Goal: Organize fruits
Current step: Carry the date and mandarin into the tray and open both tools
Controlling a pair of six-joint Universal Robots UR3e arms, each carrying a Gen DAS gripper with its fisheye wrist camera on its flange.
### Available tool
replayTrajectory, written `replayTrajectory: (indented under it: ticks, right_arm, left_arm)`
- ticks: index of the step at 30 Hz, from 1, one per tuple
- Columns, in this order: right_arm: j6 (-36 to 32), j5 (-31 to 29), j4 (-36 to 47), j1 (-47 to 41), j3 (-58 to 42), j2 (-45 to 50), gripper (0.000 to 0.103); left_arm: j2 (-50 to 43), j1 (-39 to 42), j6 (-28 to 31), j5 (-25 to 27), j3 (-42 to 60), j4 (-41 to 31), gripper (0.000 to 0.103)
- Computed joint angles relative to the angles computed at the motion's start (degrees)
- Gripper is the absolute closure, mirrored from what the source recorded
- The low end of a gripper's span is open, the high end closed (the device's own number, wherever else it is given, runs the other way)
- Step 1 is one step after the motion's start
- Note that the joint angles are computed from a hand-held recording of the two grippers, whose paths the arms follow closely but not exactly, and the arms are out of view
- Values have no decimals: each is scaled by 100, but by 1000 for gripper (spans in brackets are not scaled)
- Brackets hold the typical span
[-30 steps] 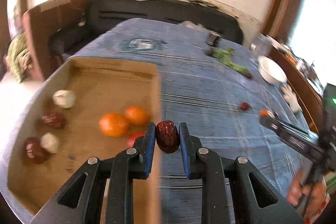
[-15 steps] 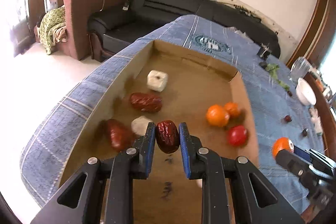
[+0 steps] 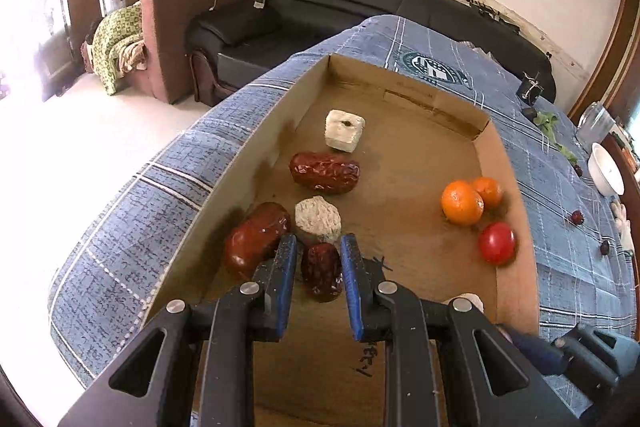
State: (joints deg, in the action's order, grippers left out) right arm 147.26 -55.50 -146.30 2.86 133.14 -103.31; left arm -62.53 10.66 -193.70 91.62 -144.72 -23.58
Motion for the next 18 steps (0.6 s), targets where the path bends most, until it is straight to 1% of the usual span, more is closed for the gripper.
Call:
replayTrajectory:
  ticks: [2,4,6,7,8,9,12,16,18]
  right_arm:
    - [28,-58,-82,86,31,67,66]
    - [36,-92,-167,135,56,105,65]
    - [49,-107,-253,152,76,116,65]
    - [36,-89,-232,139,74,115,65]
    - [47,-76,-235,139,74,131,65]
    - [41,-57,-216,120,77,125,65]
    - [-8,49,-78,-6,145,-57,64]
    - [-100,222,183,-231,217,-383,57]
    - [-162,294,307,-368,276,-563,55]
  left_arm:
    - [-43,-128,-34,209,61,25,80]
    - [-18,-212,-65,317,113,-8,76]
    - [-19,-350,-127,487,185,-26,65]
    - [-50,-479,-200,652,248,-24,61]
    - [31,-498,-189,724,239,-62,53]
    - [20,-579,-224,835,274,-53,50]
    - [0,-830,-281,1176,405,-82,50]
    - [-133,-1088,-393,1458,599,-117,49]
    - [-180,-1190,-454,1558,680,-151,48]
